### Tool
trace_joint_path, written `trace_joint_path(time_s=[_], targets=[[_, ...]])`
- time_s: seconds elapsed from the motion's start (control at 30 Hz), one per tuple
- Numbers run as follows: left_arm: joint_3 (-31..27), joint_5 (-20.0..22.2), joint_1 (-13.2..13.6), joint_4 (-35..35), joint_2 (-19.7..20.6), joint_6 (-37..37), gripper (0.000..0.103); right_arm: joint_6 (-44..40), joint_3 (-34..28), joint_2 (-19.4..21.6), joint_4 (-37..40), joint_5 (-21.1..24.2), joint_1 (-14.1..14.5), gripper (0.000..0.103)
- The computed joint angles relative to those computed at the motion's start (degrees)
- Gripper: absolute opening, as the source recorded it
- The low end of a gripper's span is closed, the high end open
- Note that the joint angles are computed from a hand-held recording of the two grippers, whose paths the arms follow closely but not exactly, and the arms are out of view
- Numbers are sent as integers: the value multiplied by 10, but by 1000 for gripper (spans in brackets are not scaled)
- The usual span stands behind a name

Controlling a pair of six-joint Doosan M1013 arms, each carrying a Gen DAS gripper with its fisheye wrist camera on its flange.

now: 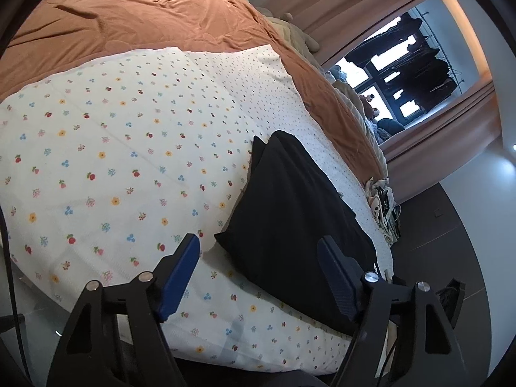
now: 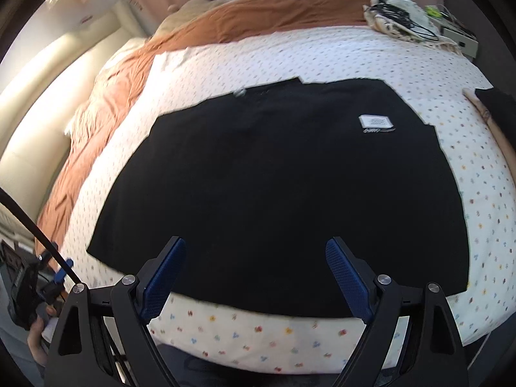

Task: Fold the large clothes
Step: 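Move both tools to the folded edge of the shirt and close on it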

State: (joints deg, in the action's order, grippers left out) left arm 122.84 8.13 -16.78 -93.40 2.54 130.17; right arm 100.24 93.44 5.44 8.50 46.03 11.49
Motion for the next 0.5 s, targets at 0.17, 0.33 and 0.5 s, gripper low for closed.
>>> trace_joint_path(time_s=[0.17,0.33,0.5], targets=[[16,8,2,-143,-5,134,74,11,-6,16,-27,26,30,78],[19,24,8,-168,0,153,68,42,-19,39,-65,53,44,57],[8,42,15,-121,18,106,60,64,-40,65,-97,75,53,50]])
